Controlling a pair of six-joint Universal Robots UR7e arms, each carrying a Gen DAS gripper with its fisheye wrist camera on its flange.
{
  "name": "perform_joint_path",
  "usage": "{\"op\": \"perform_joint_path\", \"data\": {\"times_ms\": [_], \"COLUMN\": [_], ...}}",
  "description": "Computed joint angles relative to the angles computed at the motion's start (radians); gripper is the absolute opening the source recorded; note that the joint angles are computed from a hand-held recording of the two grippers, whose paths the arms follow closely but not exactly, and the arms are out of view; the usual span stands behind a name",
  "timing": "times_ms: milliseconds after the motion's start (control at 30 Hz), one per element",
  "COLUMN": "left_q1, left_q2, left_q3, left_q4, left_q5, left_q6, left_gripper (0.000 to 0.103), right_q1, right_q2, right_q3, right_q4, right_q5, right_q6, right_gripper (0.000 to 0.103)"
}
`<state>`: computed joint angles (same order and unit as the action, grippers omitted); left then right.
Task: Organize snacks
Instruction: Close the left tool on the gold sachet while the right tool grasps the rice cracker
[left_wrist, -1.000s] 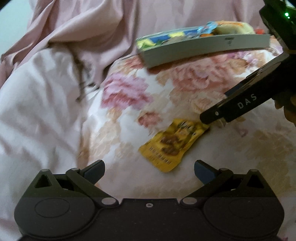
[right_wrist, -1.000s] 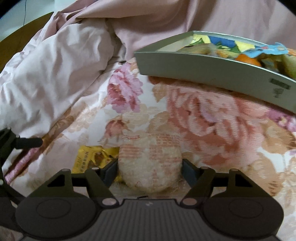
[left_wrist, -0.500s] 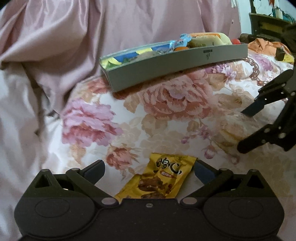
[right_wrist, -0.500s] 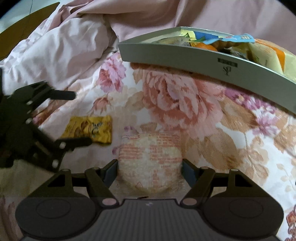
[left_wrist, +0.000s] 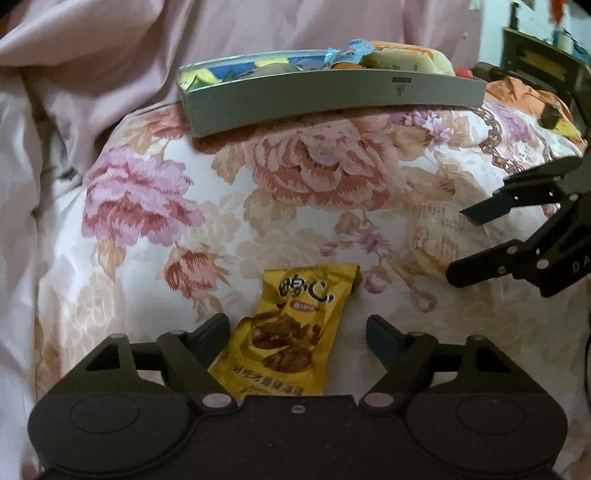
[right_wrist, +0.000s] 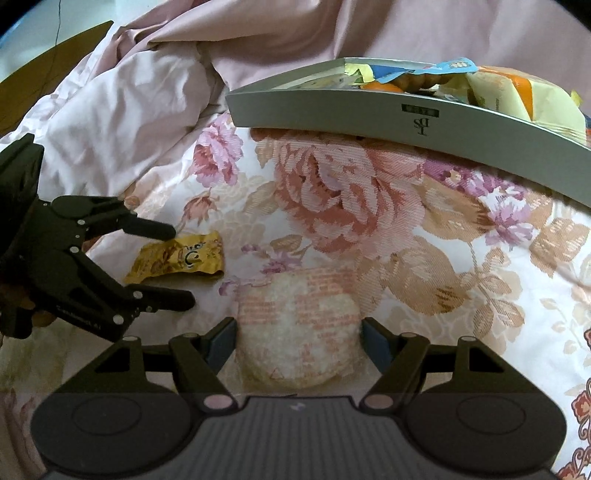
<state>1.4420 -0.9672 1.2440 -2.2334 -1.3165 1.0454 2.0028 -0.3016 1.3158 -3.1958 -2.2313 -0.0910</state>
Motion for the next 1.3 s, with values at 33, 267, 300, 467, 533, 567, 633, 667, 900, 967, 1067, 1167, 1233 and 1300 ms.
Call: {"op": "perform_joint_path", "data": {"times_ms": [33, 267, 300, 467, 533, 567, 633, 667, 900, 967, 1067, 1167, 1233, 1300], "left_q1": [-0.003, -0.022, -0.026, -0.033, -0.033, -0.033, -0.035, -0.038, -0.051, -0.052, -0.051, -0.051, -0.049, -0.049], "left_q2": [-0.007, -0.058, -0.063, -0.058, -0.048, -0.043, -0.033, -0.029, -0.022, -0.023, -0.028, -0.033, -0.035, -0.037], "left_q3": [0.006, 0.105, 0.127, 0.146, 0.138, 0.131, 0.128, 0.13, 0.164, 0.163, 0.171, 0.182, 0.181, 0.184], "left_q4": [0.013, 0.007, -0.022, -0.087, -0.108, -0.112, -0.136, -0.15, -0.212, -0.205, -0.213, -0.227, -0.22, -0.223], "left_q5": [0.004, 0.023, 0.034, 0.056, 0.061, 0.059, 0.058, 0.061, 0.094, 0.091, 0.084, 0.079, 0.071, 0.07], "left_q6": [-0.024, 0.0, 0.012, -0.043, -0.092, -0.117, -0.164, -0.182, -0.171, -0.178, -0.168, -0.148, -0.149, -0.15], "left_gripper": [0.08, 0.078, 0.081, 0.085, 0.085, 0.085, 0.085, 0.085, 0.082, 0.078, 0.071, 0.063, 0.059, 0.058], "right_q1": [0.001, 0.016, 0.019, 0.029, 0.028, 0.027, 0.022, 0.02, 0.022, 0.024, 0.026, 0.029, 0.03, 0.029], "right_q2": [0.0, -0.009, -0.01, -0.007, -0.002, 0.0, 0.0, 0.0, 0.018, 0.024, 0.031, 0.038, 0.04, 0.04], "right_q3": [0.002, 0.031, 0.036, 0.051, 0.05, 0.05, 0.052, 0.052, 0.019, 0.007, -0.008, -0.02, -0.024, -0.024], "right_q4": [-0.002, -0.023, -0.025, -0.048, -0.061, -0.068, -0.069, -0.066, -0.027, -0.008, 0.024, 0.039, 0.045, 0.047], "right_q5": [-0.004, -0.036, -0.042, -0.062, -0.065, -0.065, -0.059, -0.056, -0.075, -0.084, -0.098, -0.11, -0.114, -0.114], "right_q6": [0.005, 0.016, 0.016, 0.005, -0.001, -0.002, 0.011, 0.016, -0.008, -0.013, -0.017, -0.026, -0.026, -0.025], "right_gripper": [0.077, 0.077, 0.077, 0.078, 0.081, 0.082, 0.084, 0.084, 0.09, 0.092, 0.094, 0.095, 0.095, 0.095]}}
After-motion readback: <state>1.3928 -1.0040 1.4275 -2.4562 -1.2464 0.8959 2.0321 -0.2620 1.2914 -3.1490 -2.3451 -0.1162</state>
